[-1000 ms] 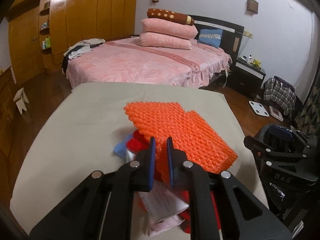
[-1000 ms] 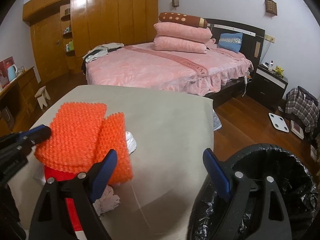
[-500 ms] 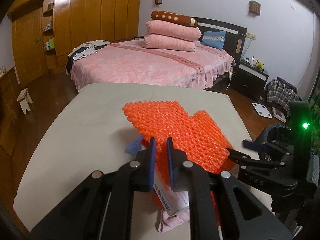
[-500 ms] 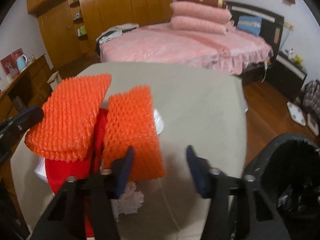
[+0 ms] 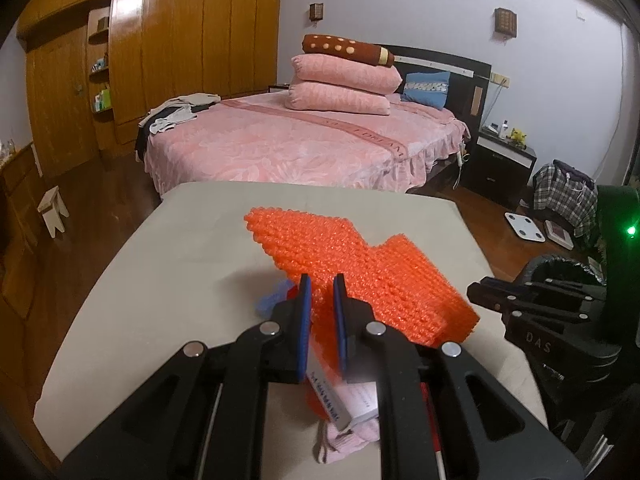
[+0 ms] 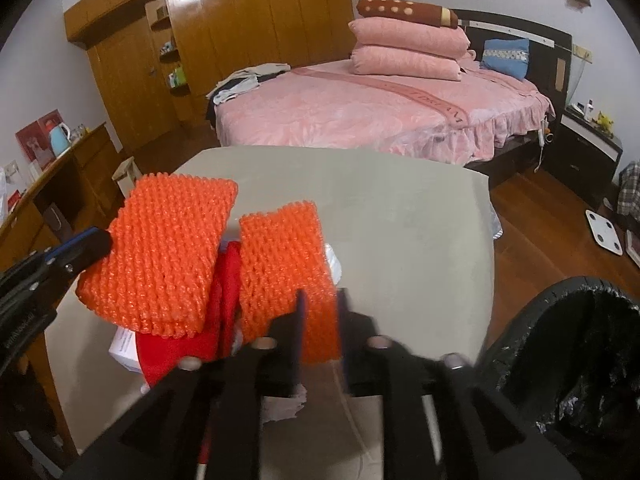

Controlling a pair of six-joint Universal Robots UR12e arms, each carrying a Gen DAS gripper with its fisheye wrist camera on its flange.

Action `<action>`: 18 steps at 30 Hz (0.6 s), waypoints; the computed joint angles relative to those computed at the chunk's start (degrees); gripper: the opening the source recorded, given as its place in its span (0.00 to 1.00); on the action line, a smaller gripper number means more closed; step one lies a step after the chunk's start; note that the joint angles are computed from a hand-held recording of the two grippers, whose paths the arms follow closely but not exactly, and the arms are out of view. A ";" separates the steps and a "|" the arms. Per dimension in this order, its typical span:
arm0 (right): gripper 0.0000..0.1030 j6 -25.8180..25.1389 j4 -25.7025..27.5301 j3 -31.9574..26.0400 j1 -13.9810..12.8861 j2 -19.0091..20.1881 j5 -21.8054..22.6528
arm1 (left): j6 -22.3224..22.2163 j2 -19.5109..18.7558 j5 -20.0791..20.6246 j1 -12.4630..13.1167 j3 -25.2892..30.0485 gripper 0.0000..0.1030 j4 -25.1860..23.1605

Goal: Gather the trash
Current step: 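Lift the orange mesh nets with the right gripper off the pile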

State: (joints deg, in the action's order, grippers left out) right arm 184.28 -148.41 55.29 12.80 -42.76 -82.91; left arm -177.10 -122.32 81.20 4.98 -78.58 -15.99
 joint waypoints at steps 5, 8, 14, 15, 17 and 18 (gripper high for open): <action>0.66 -0.72 2.30 -1.65 0.73 1.20 -1.08 | -0.35 0.04 0.40 0.47 -0.28 0.10 -0.87; 0.69 -1.06 4.35 -3.24 1.00 2.31 -2.05 | -0.31 -0.09 0.15 0.63 -0.13 0.10 -1.23; 0.13 -2.16 6.89 -4.45 0.14 2.87 3.94 | -0.44 -0.08 -0.54 0.90 -0.08 0.10 -1.10; 0.11 -2.26 5.79 -3.94 0.11 2.56 4.06 | -0.55 -0.07 -0.68 0.91 -0.07 0.10 -0.98; 0.11 -1.97 3.22 -2.48 0.06 1.63 4.21 | -0.73 0.01 -0.99 1.00 -0.09 0.10 -0.65; 0.11 -1.68 2.37 -2.08 -0.07 1.32 4.64 | -0.77 0.12 -1.27 1.08 -0.29 0.10 -0.35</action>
